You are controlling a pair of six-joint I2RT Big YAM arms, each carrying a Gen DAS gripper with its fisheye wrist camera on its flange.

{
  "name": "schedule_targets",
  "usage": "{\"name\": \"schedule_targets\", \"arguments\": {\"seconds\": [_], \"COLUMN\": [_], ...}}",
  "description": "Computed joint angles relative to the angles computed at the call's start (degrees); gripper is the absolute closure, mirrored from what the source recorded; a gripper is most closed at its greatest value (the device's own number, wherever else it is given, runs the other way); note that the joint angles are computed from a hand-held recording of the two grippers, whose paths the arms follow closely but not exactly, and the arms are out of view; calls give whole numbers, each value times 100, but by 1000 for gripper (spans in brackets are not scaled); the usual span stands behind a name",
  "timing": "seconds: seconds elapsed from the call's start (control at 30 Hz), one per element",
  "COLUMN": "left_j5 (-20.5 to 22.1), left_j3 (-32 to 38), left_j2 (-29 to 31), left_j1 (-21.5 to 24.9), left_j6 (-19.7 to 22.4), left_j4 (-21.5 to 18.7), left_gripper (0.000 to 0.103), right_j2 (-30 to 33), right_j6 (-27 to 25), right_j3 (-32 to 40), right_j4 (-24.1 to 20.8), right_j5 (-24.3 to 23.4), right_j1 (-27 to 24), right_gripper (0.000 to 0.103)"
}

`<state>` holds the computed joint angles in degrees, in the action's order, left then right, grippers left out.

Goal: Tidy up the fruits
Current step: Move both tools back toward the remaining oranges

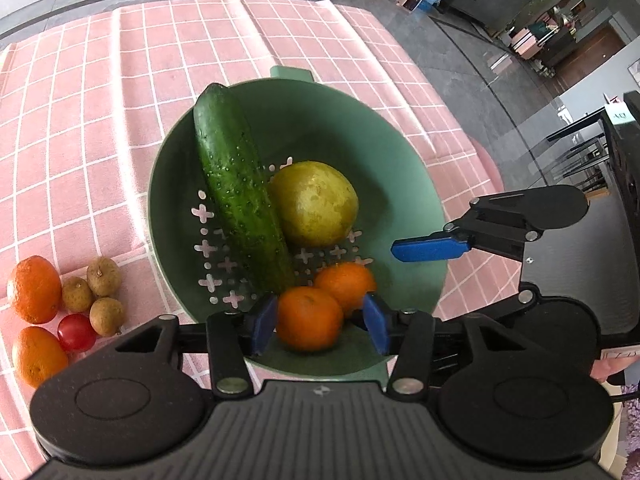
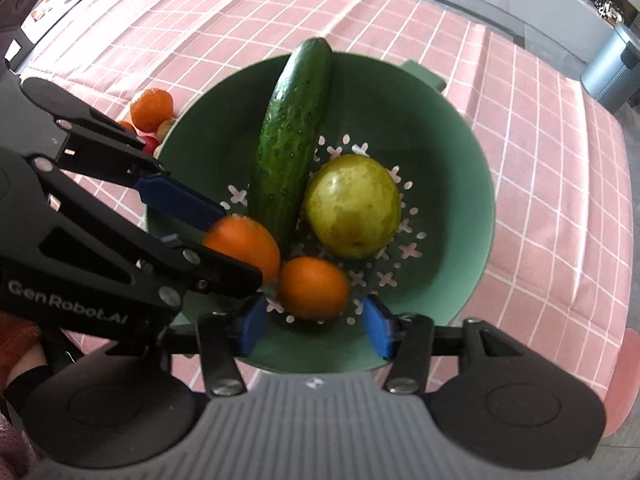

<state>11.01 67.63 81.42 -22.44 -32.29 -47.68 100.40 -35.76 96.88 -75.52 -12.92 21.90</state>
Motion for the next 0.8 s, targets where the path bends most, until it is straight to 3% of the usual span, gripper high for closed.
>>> {"name": "schedule_targets", "arguments": {"seconds": [0.2, 0.4, 0.67, 0.8], "left_j5": [-398, -1367, -2916, -3297], "left_j3": [-128, -346, -863, -1169], "left_j2": [-427, -1129, -2223, -2726], "left_j1": [-130, -417, -944, -979], "left_j6": [-15, 124, 534, 397], "left_j4": [58, -44, -218, -390], "left_gripper": [45, 45, 45, 45], "right_j2": [-363, -1142, -2360, -2842], "right_j6": [107, 622, 2128, 2942], "right_j3": [-204, -902, -2113, -2745], "right_j4": [185, 917, 2318, 3064], "right_j5": [-145, -343, -686, -632], "right_j1": [-59, -40, 186, 439], "right_gripper": [51, 46, 44, 43]}}
